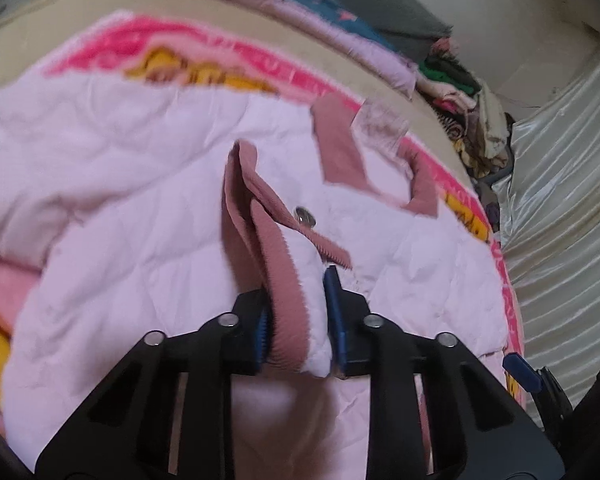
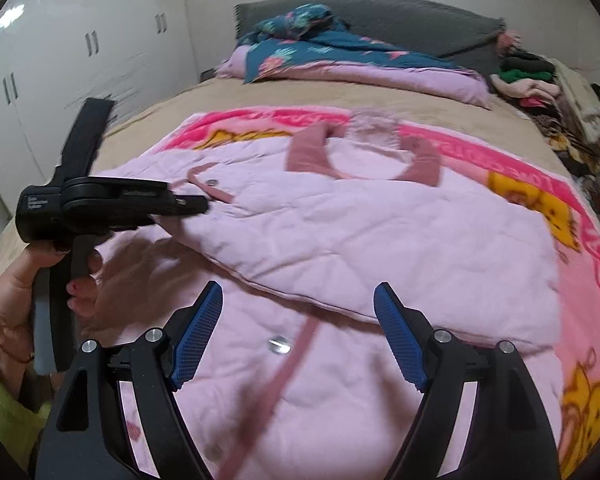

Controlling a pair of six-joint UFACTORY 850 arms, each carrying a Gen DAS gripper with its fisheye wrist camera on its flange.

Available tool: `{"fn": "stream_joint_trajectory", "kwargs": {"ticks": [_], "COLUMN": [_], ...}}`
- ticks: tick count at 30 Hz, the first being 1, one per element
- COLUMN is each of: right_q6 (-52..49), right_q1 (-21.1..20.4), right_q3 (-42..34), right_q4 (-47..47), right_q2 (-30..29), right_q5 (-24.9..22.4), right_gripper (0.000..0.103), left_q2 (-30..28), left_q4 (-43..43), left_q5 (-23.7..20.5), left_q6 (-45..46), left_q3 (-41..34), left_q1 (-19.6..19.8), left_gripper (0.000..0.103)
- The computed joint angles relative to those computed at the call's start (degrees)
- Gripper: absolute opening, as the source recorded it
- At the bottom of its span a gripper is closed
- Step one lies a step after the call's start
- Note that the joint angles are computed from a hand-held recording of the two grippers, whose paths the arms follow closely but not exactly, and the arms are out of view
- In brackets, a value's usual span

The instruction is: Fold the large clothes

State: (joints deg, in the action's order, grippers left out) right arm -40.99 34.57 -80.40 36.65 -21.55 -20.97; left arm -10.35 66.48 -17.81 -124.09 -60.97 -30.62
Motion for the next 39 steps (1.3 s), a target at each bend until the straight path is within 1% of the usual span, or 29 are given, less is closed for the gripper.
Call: {"fn": "stream_joint_trajectory", "kwargs": {"ticks": [2, 4, 7, 9, 11, 13, 16, 18, 22, 24, 26, 30, 32, 33, 35, 37, 39], "right_q6": [1.44, 3.24, 7.72, 13.49, 14.63, 17.66, 18.99, 19.43, 21.4, 23.64, 25.07, 32.47, 36.65, 38.75, 38.72, 37.97, 38.15], "right_q1": [-0.97, -1.81, -3.09, -3.96, -4.9, -5.47, -6.26, -6.7, -7.08, -7.09, -7.2, -7.31, -7.82, -7.99, -8.83, -9.21, -9.27], "right_q3": [0.56, 0.32, -0.39, -1.23, -2.28, -3.08, -4.82, -6.19, -8.65, -10.31, -11.72, -14.33, -16.24, -16.49, -16.57, -16.0, -15.57], "right_q4": [-0.8, -2.11, -5.78, -10.11, -9.9, -11.79, -11.77, -11.0, -10.53, -12.12, -12.51, -19.9, -23.46, -24.99, -23.58, -22.06, -21.92], "right_q2": [0.74, 0.81, 0.62, 0.16, -0.58, -1.19, -2.47, -3.47, -5.47, -6.94, -8.28, -11.3, -13.54, -14.15, -15.21, -15.44, -15.47], "right_q5": [0.93, 1.23, 2.37, 2.77, 2.26, 2.43, 1.29, 0.23, -1.1, -1.83, -2.95, -4.9, -7.53, -8.08, -8.6, -7.99, -7.51], "right_gripper": [0.079, 0.079, 0.079, 0.079, 0.079, 0.079, 0.08, 0.084, 0.087, 0.091, 0.092, 0.092, 0.092, 0.092, 0.092, 0.092, 0.092], "left_q2": [0.66, 1.75, 2.12, 2.24, 1.82, 1.45, 0.77, 0.68, 0.38, 0.16, -0.14, -0.66, -0.99, -1.18, -1.62, -2.04, -2.49], "left_q4": [1.48, 4.57, 4.96, 4.42, 3.0, 0.82, -2.53, -2.97, -4.04, -5.05, -5.81, -7.27, -8.4, -9.16, -10.61, -11.25, -11.81], "left_q5": [-2.72, -4.8, -7.77, -7.69, -7.88, -7.68, -7.31, -7.57, -8.44, -8.57, -9.04, -9.65, -9.55, -9.51, -9.0, -8.56, -9.02], "left_q6": [-0.06, -1.57, -0.15, 0.24, 1.64, 3.51, 6.27, 6.5, 7.98, 8.93, 9.93, 11.68, 12.62, 13.37, 14.84, 15.66, 16.51], "left_q3": [-0.65, -0.73, -1.28, -1.04, -1.16, -0.9, -0.99, -0.94, -1.26, -1.4, -1.61, -1.83, -1.86, -1.92, -2.02, -2.12, -2.47], "left_q1": [-0.59, -0.87, -1.27, -0.83, -0.41, 0.03, 0.42, 0.22, -0.04, 0.01, -0.09, -0.16, -0.04, 0.03, 0.18, 0.17, -0.04], "left_gripper": [0.013, 0.013, 0.013, 0.013, 0.013, 0.013, 0.013, 0.013, 0.013, 0.013, 0.013, 0.014, 0.014, 0.014, 0.014, 0.014, 0.015]}}
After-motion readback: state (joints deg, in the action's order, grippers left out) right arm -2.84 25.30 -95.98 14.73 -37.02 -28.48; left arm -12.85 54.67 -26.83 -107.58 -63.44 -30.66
